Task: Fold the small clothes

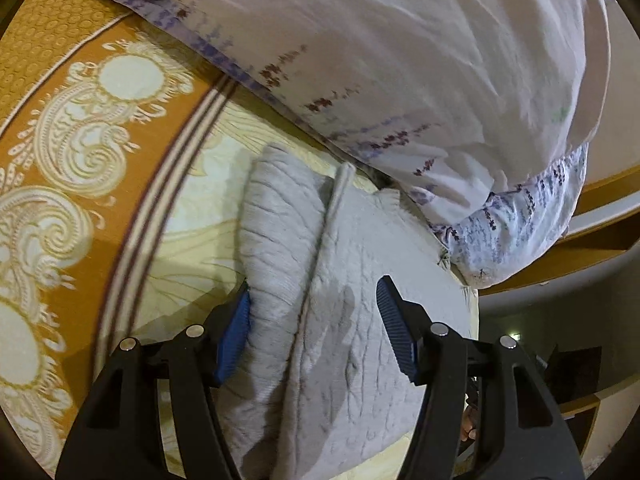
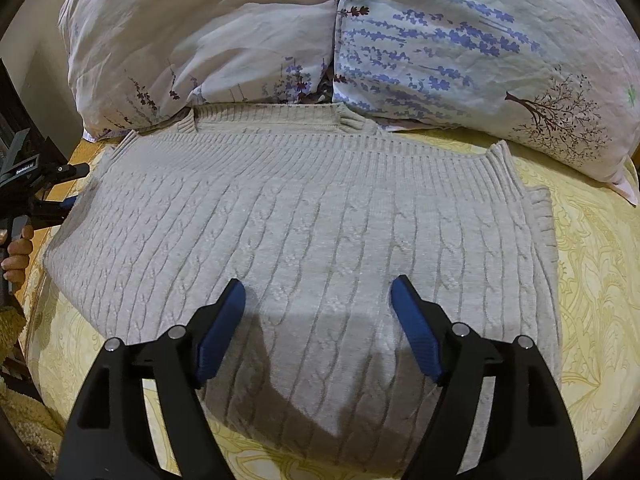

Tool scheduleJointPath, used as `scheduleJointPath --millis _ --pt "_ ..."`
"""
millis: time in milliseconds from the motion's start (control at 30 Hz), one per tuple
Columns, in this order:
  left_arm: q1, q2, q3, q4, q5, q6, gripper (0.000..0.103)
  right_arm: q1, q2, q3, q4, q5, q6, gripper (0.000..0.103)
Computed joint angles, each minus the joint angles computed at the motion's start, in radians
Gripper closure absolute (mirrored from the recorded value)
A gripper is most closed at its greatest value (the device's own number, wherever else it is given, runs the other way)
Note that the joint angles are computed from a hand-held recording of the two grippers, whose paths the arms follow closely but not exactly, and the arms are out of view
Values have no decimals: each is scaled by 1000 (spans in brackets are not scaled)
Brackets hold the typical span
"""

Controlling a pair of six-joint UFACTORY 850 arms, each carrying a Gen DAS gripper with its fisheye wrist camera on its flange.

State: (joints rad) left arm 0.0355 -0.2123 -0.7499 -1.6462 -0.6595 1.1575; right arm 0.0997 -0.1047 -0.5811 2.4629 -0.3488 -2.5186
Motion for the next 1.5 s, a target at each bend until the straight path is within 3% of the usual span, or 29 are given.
scheduleJointPath --millis 100,200,267,500,667,1133,1333,1400,1500 --pt "-20 2 0 -5 15 1 44 2 -1 1 7 -2 -5 26" --pt "-55 4 -12 23 70 -42 59 3 -3 1 10 -5 -6 26" --pt "-67 3 -21 36 90 -78 75 1 -2 3 4 -10 3 26" --pt "-117 29 -60 38 93 -93 79 -27 7 10 -96 -54 126 26" --pt "-166 24 -114 -16 49 -67 80 -52 16 19 -149 -90 186 26" --pt "-324 -123 -317 -121 -107 -70 81 -187 82 78 -191 -159 287 26" --pt "-429 -243 -418 17 -87 -180 80 -293 67 87 -297 -225 438 29" --pt "-448 -274 -436 43 -100 -219 76 -334 60 88 -359 -274 510 31" --pt "-455 -290 -436 -1 -167 -194 49 -399 39 81 -453 -387 632 32"
